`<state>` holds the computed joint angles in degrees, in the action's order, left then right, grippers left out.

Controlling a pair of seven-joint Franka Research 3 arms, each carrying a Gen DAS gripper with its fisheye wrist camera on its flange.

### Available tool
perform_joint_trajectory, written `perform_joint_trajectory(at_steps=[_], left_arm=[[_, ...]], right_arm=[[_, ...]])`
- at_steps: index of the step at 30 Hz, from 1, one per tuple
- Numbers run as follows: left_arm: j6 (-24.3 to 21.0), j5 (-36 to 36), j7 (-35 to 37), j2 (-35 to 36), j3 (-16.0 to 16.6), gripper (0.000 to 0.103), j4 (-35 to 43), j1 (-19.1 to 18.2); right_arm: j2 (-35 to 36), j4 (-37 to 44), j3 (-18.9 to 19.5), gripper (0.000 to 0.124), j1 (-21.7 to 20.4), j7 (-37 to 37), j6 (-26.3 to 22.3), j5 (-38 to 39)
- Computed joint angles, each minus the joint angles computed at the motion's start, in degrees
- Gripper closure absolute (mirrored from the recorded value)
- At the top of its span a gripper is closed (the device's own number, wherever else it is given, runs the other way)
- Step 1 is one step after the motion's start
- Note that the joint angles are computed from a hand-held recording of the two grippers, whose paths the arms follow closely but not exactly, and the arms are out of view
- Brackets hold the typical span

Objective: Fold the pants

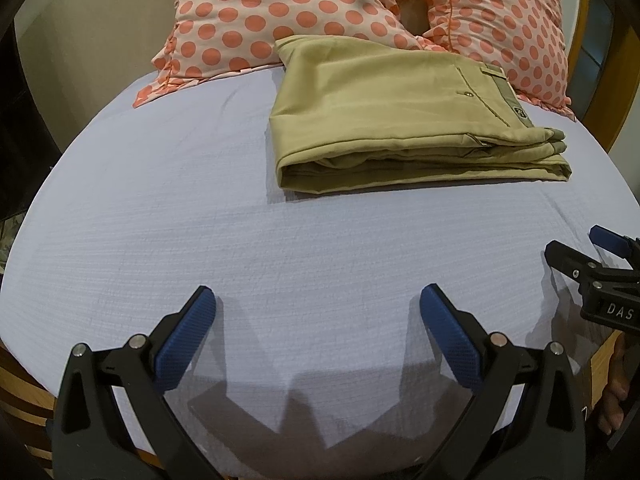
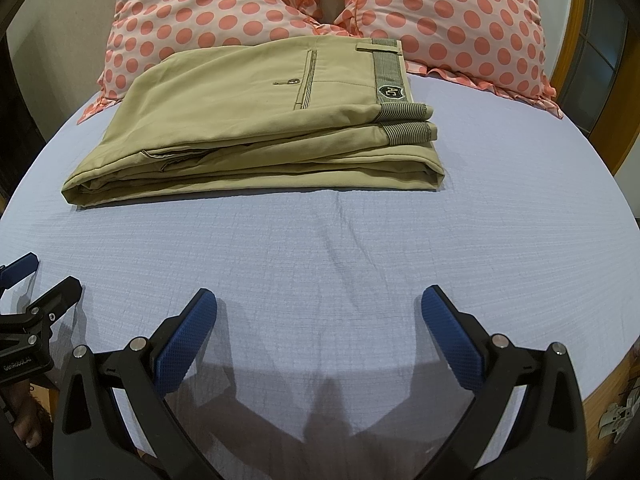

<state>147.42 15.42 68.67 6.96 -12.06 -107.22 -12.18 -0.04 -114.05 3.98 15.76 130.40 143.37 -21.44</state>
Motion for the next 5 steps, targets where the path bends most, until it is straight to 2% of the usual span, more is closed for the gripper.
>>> perform_joint_trajectory(at_steps=[5], left_arm=[[0.0,0.1,-0.1,-0.1,0.0,0.002,-0.1,-0.1]], right_arm=[[0.0,0.0,0.0,0.022,0.0,-0.1,0.0,0.0]])
